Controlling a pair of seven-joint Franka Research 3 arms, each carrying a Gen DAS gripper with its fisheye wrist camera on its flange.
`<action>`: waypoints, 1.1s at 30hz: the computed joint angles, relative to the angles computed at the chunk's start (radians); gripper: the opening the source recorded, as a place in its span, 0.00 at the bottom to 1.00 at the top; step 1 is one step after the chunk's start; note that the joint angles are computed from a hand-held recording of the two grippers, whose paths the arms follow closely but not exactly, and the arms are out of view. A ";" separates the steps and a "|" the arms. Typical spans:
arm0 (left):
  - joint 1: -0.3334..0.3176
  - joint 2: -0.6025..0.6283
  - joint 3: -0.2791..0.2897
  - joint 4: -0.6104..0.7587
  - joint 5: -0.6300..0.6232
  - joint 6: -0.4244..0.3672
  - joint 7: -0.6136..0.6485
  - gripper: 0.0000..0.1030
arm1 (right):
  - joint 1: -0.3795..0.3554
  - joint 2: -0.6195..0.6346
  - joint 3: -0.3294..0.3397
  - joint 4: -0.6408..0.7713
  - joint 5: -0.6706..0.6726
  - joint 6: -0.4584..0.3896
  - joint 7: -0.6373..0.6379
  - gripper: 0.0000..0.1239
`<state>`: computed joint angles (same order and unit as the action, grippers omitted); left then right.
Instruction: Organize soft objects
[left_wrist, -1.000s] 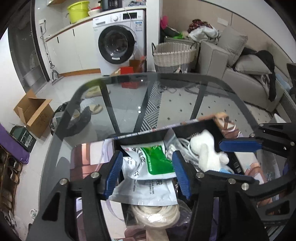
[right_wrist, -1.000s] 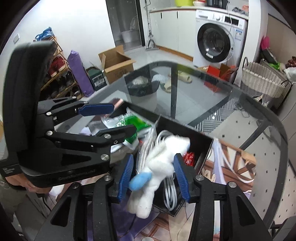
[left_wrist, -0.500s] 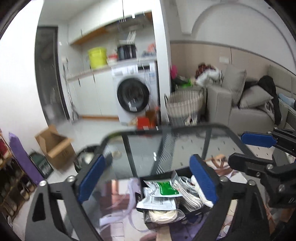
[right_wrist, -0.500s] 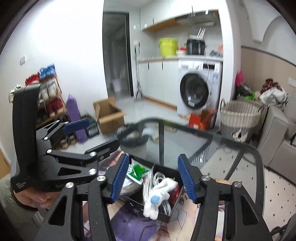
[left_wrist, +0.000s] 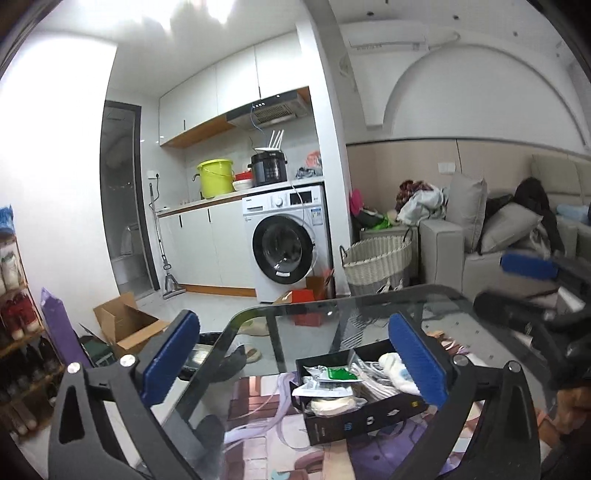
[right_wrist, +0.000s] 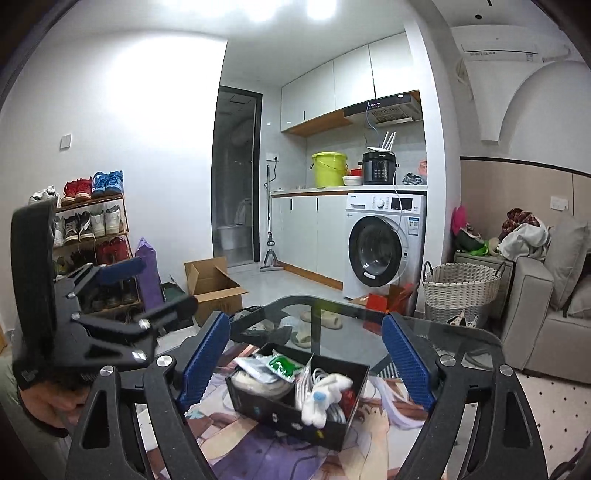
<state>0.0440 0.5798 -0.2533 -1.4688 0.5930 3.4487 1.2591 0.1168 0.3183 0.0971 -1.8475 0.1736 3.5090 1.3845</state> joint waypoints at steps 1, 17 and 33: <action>-0.022 -0.014 0.033 -0.026 -0.028 0.020 -0.003 1.00 | -0.012 -0.007 0.014 -0.021 -0.011 0.013 0.012 0.70; -0.192 -0.078 0.215 -0.219 -0.259 0.114 0.155 1.00 | 0.047 0.005 -0.036 -0.110 0.094 0.034 0.002 0.79; -0.158 -0.077 0.178 -0.219 -0.263 0.102 0.134 1.00 | 0.045 0.002 -0.033 -0.117 0.100 0.033 0.008 0.80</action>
